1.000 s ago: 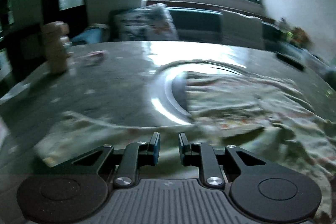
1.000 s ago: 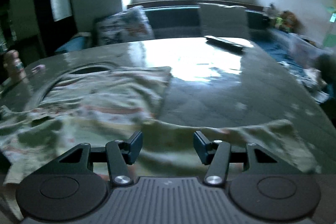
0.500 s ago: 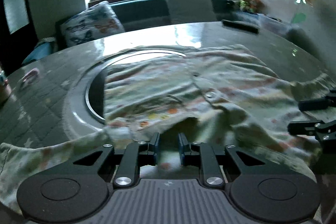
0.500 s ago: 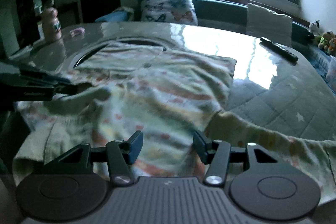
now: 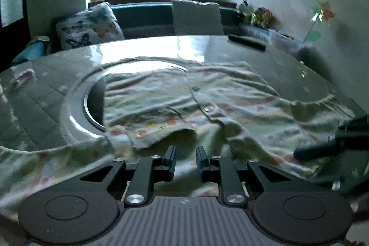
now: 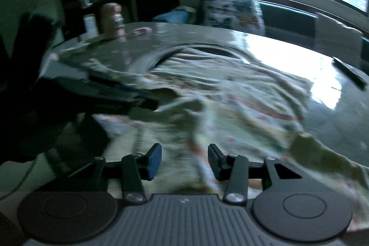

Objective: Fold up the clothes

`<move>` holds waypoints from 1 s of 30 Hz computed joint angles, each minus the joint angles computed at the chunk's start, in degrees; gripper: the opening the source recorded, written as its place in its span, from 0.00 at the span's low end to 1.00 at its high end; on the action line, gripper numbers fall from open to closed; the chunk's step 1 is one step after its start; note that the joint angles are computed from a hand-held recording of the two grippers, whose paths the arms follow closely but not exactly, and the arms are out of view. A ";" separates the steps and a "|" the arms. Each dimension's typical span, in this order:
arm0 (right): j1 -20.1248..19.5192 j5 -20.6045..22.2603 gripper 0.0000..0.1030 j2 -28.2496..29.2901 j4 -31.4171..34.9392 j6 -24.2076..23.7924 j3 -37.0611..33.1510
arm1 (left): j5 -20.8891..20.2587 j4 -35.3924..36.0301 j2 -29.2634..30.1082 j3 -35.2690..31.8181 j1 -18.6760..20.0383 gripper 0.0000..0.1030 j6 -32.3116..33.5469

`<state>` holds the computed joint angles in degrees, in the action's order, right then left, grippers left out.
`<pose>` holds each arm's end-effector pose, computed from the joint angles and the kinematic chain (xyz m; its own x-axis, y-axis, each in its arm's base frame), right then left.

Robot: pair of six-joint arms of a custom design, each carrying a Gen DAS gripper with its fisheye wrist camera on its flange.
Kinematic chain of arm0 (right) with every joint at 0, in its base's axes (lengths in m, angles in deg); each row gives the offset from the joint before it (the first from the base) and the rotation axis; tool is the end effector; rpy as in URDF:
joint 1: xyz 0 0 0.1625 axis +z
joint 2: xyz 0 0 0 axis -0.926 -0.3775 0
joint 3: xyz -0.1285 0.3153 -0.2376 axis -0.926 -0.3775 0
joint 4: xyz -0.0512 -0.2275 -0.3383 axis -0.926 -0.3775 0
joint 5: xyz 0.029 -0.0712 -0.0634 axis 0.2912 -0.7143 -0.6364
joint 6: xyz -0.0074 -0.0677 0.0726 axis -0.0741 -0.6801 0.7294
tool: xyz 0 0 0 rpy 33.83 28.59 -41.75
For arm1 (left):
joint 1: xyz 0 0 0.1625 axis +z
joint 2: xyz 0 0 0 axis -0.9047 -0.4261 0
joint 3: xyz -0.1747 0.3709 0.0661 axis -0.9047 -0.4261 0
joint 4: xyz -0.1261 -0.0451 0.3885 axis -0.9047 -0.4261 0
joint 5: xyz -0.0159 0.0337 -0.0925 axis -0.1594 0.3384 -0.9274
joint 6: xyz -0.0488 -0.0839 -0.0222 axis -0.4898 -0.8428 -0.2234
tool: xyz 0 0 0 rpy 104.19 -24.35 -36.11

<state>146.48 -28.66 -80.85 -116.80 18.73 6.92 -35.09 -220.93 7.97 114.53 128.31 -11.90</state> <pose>-0.0234 -0.7093 0.1972 -0.7319 -0.2420 0.6370 -0.6049 0.6612 -0.4438 -0.2404 -0.8519 -0.0797 -0.5905 0.6395 -0.4923 0.8043 0.5163 -0.2942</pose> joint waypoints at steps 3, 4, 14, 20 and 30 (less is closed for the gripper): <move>0.54 0.66 0.36 0.71 1.69 -0.72 -0.32 | 0.62 -1.48 -0.64 0.79 -0.01 0.20 -0.09; 0.70 0.61 0.35 1.10 2.26 -0.88 -0.67 | 0.83 -1.89 -0.80 1.01 0.00 0.20 -0.09; 0.48 -0.37 0.04 1.48 1.78 2.17 -0.89 | 0.89 -0.48 -1.20 2.26 0.34 0.20 0.49; -1.19 5.69 0.04 -3.30 2.56 10.24 1.65 | -2.13 -0.44 -2.55 5.86 0.27 0.20 3.53; -1.64 8.62 0.04 -4.23 4.45 13.31 1.22 | -6.65 0.18 -4.98 10.74 0.69 0.20 6.90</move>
